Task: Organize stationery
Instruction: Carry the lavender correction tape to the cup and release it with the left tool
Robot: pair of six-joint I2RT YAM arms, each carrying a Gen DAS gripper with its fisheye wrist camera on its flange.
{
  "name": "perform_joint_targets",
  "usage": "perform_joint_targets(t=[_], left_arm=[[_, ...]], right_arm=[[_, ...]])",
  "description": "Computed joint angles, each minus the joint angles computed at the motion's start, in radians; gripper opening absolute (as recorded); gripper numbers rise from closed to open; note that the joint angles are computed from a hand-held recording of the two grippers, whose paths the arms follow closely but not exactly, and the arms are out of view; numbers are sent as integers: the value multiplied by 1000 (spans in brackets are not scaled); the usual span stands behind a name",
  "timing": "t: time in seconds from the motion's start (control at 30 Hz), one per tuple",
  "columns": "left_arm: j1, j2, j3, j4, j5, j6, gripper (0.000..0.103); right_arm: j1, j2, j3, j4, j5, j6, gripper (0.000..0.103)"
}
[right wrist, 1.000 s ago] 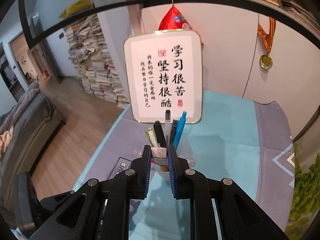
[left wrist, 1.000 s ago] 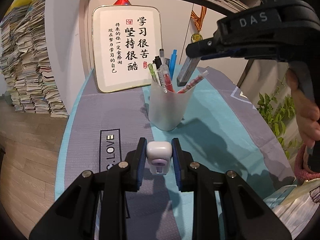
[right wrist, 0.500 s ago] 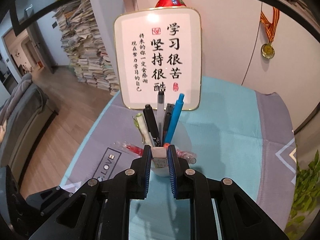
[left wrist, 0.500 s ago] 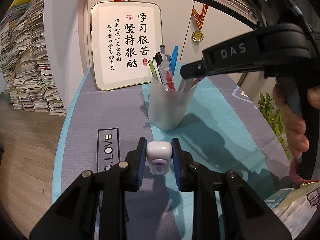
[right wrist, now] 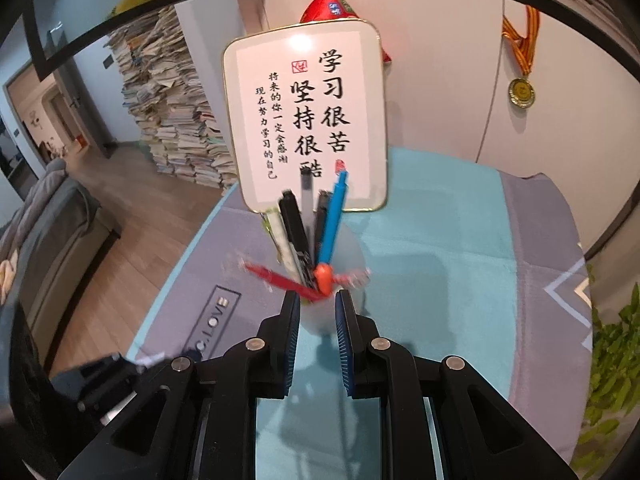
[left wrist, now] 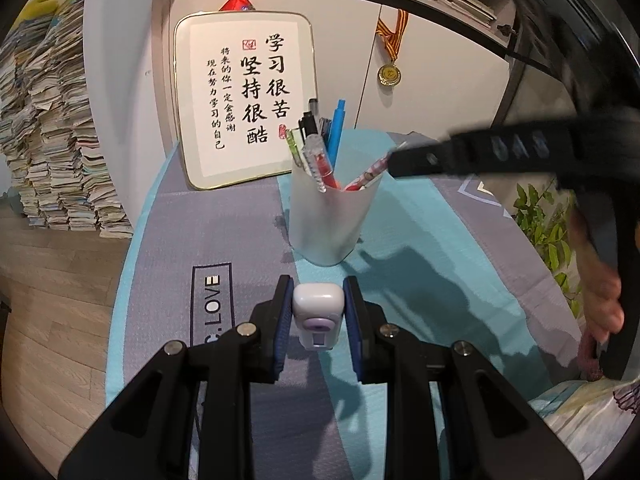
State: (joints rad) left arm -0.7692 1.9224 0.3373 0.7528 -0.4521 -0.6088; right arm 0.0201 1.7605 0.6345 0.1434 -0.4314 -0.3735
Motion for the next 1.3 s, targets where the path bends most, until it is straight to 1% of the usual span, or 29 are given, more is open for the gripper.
perform_joint_targets(t=[0.13,0.3,0.43,0.53,0.73,0.9,1.13,1.2,1.3], left_arm=[[-15,-26,13,-38,-18,5,23],[-38,-96,32,-100,-46,20,23],[-66,-178,55,-166,-96,48,24],[-79,-225,81,-214,-131,74,24],[-27,-289,156,-285,-96,124,24],[29,-251,259,-352,-57,130,24],[64,-98,403,-439,-40,105,24],[72,-66,427,-453,-40,97,24],[78,-57,431,-449,-46,95,24]], right_arm=[[-72,0,-47,39,-20,-45,18],[-153,70,-29,23,-25,-88,18],[-196,120,-19,26,-33,-107,18],[-228,155,-5,5,-61,-130,18],[-270,186,4,-20,-91,-174,18],[-309,191,20,-59,-114,-207,18],[-390,222,58,-103,-152,-231,18],[-408,236,71,-111,-159,-234,18],[-419,249,82,-121,-164,-235,18]])
